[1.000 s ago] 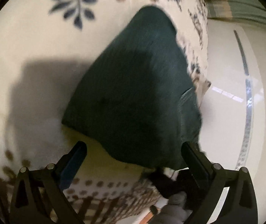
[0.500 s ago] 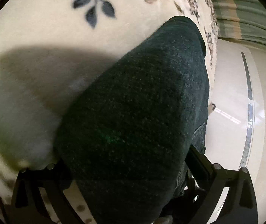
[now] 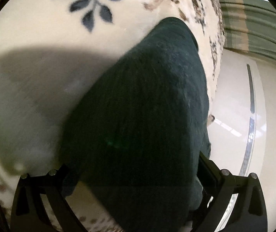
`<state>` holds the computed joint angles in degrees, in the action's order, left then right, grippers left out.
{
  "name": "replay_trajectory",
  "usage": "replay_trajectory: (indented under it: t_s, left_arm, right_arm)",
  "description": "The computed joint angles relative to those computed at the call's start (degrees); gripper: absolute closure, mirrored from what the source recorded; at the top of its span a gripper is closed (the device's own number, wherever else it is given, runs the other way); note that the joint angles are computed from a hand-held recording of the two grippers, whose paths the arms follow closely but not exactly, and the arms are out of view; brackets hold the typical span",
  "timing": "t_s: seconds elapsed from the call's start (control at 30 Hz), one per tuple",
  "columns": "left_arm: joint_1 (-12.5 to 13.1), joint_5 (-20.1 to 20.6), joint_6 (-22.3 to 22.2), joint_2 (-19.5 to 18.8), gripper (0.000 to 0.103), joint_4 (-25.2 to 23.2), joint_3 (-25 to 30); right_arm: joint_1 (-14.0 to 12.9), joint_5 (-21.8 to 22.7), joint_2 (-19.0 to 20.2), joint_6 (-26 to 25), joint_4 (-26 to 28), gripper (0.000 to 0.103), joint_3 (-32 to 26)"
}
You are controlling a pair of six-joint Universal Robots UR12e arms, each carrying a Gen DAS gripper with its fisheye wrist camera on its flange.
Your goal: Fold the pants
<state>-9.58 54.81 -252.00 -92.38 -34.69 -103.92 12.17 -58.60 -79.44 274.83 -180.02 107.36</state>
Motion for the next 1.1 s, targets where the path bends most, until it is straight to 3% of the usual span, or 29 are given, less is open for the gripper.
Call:
replay_trajectory:
  t_s: [0.07,0.1,0.17,0.23,0.37,0.47,0.7,0.83,0.97,1.1]
  left_arm:
    - [-0.37,2.01,-1.43,-0.02,0.001,0.1,0.26]
    - [-0.48,2.83,-1.92,0.0,0.003,0.32,0.41]
    - [-0.65,4.5,-1.23,0.15,0.02,-0.5,0.95]
    - [-0.52,4.83,0.15,0.28,0.034,-0.89,1.27]
    - [-0.16,4.29,2.4,-0.18,0.049,-2.26,2.65]
    - [0.21,3.68,4.04,-0.57,0.055,-3.74,4.32]
    - [2.28,1.77,6.6,0.56,0.059,-5.57,7.81]
    - [4.65,0.17,8.96,1.36,0.059,-6.71,10.55]
    - [8.25,-2.34,8.69,2.35,0.059,-5.98,11.9]
    - [14.01,-4.64,8.46,4.09,0.059,-5.63,12.11]
  right_arm:
    - [0.1,0.47,0.51,-0.64,0.28,0.052,-0.39]
    - [0.09,0.79,0.84,-0.87,0.86,0.041,-0.48]
    - [-0.05,1.4,1.15,-2.77,3.53,0.026,-0.76]
    - [-0.14,2.4,2.05,-3.98,5.35,0.026,-1.16]
    - [0.85,0.05,3.55,-4.7,4.59,0.054,-2.77]
    - [1.63,-1.11,4.0,-5.94,5.82,0.06,-5.17]
    - [1.42,-0.31,3.31,-10.89,10.03,0.062,-10.66]
    - [2.4,0.07,5.29,-13.19,12.71,0.063,-17.46]
    - [4.25,0.19,9.38,-16.42,15.76,0.063,-26.82]
    - [6.99,0.27,14.68,-19.74,19.42,0.063,-37.3]
